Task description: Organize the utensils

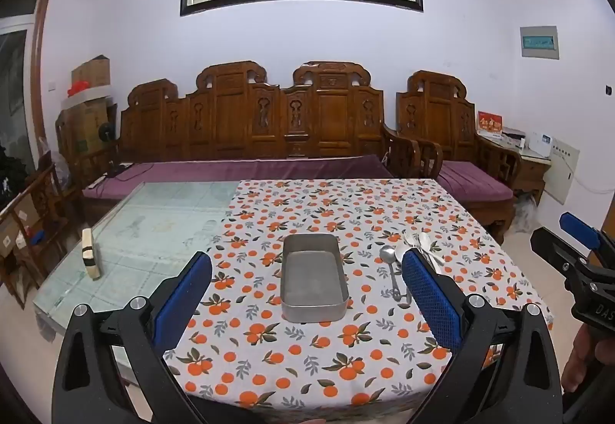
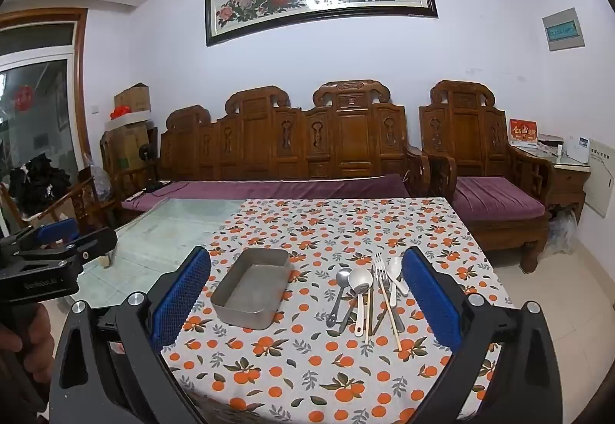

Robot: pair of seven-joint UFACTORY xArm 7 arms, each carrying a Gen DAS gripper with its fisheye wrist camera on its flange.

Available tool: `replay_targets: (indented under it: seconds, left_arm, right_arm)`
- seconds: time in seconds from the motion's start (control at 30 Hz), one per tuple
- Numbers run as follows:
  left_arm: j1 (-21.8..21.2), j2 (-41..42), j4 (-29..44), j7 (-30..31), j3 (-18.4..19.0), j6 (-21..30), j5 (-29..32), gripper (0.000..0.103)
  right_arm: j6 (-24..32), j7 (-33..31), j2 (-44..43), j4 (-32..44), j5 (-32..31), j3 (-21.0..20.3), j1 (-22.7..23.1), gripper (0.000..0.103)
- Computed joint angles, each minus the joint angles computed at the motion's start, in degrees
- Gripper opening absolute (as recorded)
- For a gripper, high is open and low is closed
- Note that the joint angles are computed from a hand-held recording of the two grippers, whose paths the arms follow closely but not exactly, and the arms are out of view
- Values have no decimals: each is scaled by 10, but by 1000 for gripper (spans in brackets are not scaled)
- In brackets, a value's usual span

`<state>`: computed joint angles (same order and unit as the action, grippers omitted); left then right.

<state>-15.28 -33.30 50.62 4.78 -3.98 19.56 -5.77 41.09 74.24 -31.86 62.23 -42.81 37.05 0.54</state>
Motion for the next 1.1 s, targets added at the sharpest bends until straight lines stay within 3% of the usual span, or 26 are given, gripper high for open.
replay_targets:
  seconds: [1.1]
  left_arm:
    - [-9,-6,-2,2,4,-12,-7,96]
  right_arm:
    - [3,0,0,9,0,3,-4,100]
